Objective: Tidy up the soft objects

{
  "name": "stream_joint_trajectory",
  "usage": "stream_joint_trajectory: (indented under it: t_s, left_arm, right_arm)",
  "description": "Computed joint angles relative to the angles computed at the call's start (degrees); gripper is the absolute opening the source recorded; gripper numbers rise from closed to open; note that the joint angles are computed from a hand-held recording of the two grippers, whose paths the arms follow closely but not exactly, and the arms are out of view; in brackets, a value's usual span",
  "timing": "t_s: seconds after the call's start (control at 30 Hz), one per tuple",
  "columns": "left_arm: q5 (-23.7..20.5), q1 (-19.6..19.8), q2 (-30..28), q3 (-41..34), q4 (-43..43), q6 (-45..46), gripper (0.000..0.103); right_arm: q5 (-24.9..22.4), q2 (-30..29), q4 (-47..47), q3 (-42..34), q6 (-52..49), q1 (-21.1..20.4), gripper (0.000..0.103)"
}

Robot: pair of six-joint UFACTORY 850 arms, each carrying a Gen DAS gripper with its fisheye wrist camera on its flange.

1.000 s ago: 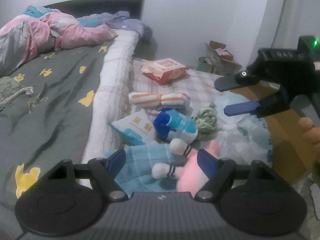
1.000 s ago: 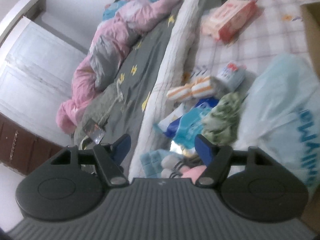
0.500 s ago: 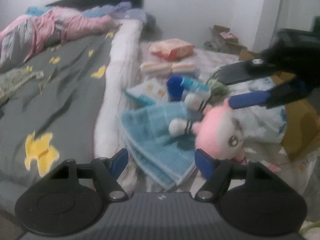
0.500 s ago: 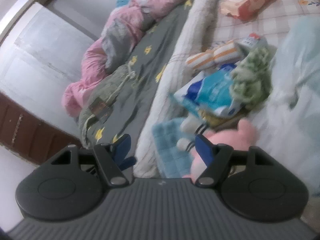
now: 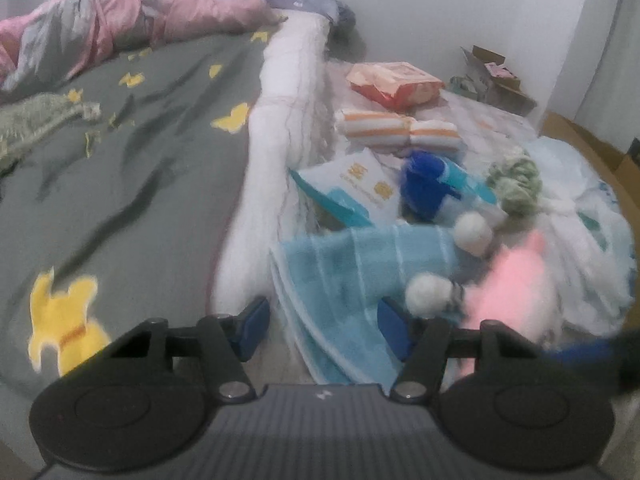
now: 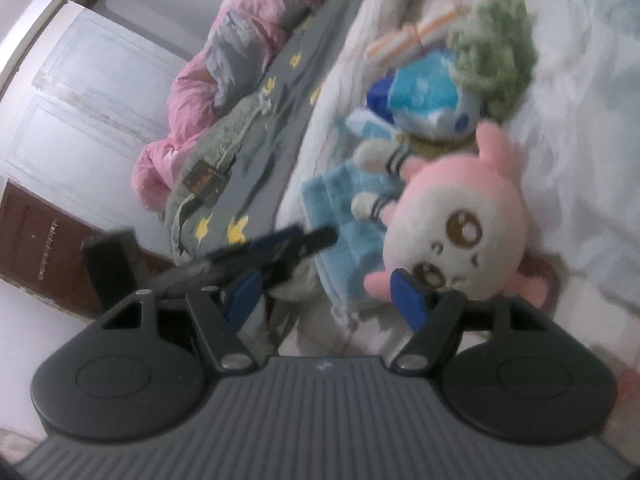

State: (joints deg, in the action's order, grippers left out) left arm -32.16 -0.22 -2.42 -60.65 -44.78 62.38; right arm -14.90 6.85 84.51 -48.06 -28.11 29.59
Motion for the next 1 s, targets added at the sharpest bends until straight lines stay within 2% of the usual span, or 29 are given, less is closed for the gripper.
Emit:
stream_joint_trajectory:
  t_s: [0.2, 0.23, 0.27, 0.37, 0.43, 0.57, 0.67, 0.8, 1.0]
  left_arm:
    - [2.75, -2.62, -3.58, -3.18, 5.56, -6.0, 0.055]
    - [3.62, -3.04, -3.81, -3.24, 6.24, -6.54, 0.046]
    - [4.98, -3.58, -3.96, -3.2, 7.48, -7.59, 0.032]
    - [6.26, -4.32, -4.42, -3.76, 11.53, -12.53, 0.009]
    - [5.1, -3.55, -4.1, -3.99, 8.39, -11.14, 0.008]
    - [6.09, -2.73, -1.23, -2.43, 2.09, -4.92, 0.007]
    - [4.29, -1.17, 0.88, -2.12, -2.9, -1.38, 0.007]
    - [5.21, 1.12, 4.14, -1.44, -7.62, 0.5, 0.007]
    - [-4.06, 6.05, 5.05, -3.46, -11.05, -0.27, 0.007]
  right_arm:
    - [-3.08, -0.93, 10.88, 1.9, -9.55, -1.08, 0.071]
    - [-3.7, -0.89, 13.42, 2.29, -11.88, -1.41, 0.071]
    - [-4.24, -0.85, 15.44, 2.6, -13.82, -1.69, 0.071]
    - [-5.86, -1.02, 20.33, 3.21, -18.41, -2.44, 0.07]
    - [-6.35, -1.06, 21.0, 3.27, -18.97, -2.65, 0.07]
    - [-5.87, -0.68, 20.21, 3.29, -18.67, -2.61, 0.071]
    - [-5.43, -0.01, 21.24, 3.89, -19.25, -2.71, 0.071]
    - [-5.49, 0.03, 26.7, 4.53, -23.34, -2.77, 0.07]
    - [-9.95, -4.02, 40.17, 3.28, -34.97, -4.02, 0.07]
